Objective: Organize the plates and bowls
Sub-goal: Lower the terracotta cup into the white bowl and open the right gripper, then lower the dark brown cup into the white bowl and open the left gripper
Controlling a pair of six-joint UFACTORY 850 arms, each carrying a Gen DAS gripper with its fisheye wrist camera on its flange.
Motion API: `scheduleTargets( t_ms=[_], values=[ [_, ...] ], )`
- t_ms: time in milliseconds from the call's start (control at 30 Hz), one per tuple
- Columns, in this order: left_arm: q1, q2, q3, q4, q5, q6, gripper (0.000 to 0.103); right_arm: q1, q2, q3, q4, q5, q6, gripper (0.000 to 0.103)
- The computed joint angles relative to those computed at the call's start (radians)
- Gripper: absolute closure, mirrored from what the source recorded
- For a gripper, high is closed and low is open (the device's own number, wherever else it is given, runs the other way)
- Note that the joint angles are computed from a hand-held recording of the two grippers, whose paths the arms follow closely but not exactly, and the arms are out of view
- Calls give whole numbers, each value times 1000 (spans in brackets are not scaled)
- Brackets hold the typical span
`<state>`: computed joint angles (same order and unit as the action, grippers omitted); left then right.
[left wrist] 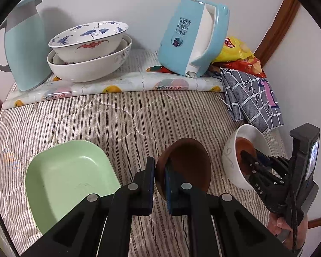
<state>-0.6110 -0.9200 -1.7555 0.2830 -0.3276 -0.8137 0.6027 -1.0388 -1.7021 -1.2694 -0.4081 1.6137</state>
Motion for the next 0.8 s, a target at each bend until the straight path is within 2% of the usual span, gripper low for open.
scheduleTargets(
  t_ms=[200,300,433,500,600,800],
  values=[
    [-12,23,25,30,7,-40,94,2,38,60,-147,28,162,66],
    [-22,34,34,67,6,-83,94,1,59,91,-203,49,226,65],
    [-39,40,27,108,-2,-126,94,6,122,181,-409,52,442,65],
    [-51,37,15,130,-11,-147,94,6,166,243,-552,41,597,65],
    [-70,29,-8,144,-23,-164,94,2,234,339,-694,2,769,58],
    [-105,-19,-91,120,-48,-151,94,-15,338,506,-844,-73,973,57]
  ],
)
